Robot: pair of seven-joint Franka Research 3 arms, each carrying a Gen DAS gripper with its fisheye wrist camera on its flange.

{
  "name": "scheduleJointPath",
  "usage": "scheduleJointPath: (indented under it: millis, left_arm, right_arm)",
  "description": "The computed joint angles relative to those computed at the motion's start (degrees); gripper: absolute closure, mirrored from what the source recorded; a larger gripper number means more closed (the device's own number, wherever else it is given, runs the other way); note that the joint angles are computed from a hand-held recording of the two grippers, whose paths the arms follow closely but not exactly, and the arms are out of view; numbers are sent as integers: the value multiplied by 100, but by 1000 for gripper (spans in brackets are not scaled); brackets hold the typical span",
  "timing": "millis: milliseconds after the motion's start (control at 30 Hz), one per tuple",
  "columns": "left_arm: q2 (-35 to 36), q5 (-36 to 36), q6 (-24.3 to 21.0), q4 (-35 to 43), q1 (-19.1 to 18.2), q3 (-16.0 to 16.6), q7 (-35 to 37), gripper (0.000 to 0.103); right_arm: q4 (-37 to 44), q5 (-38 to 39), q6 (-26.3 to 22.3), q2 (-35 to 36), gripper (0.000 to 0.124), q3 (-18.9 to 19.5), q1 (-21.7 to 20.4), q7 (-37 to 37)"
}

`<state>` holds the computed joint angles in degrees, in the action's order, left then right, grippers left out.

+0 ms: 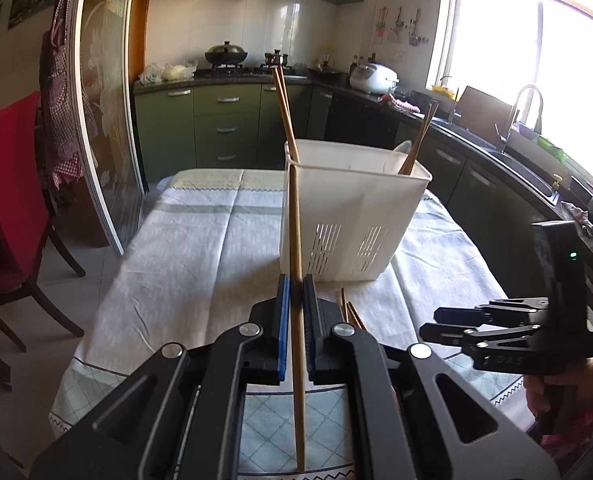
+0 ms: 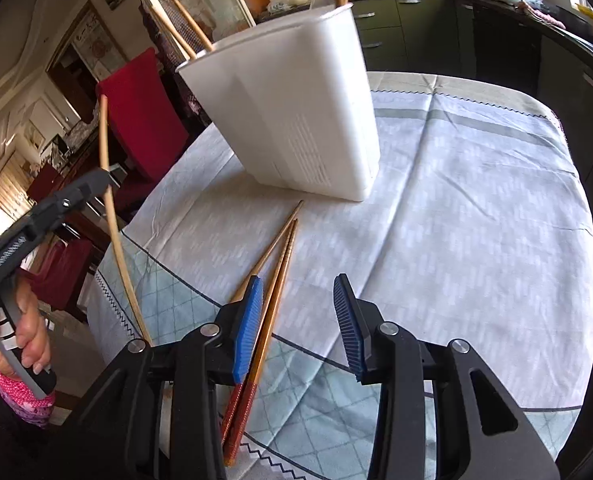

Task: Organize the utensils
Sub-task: 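Lift the chopstick with the left gripper while the right gripper reaches for chopsticks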

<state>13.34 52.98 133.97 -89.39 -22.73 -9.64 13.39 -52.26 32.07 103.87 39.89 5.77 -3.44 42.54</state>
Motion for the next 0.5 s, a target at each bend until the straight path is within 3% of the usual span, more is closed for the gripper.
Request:
scheduleJointPath:
  millis: [133,300,433,500]
  left_arm:
    - [-349,392,315,-367,45,2,-124,97]
    - [-704,447,1054,-916,356,-63,-32,97]
    - [-831,436,1570,-1194,591,-66,184,97]
    - [-810,-19,1826,-1255,742,-73,575,97]
  right_arm:
    - [-917,-383,928,-450,86,-175,402,-37]
    - [-1648,-809,1749,-782,100,-315,779,261]
    - [-1882,-1125,2091,-876,104,-384,984,647]
    - [-1881,-1292,2128,-856,106,-411,1065,831]
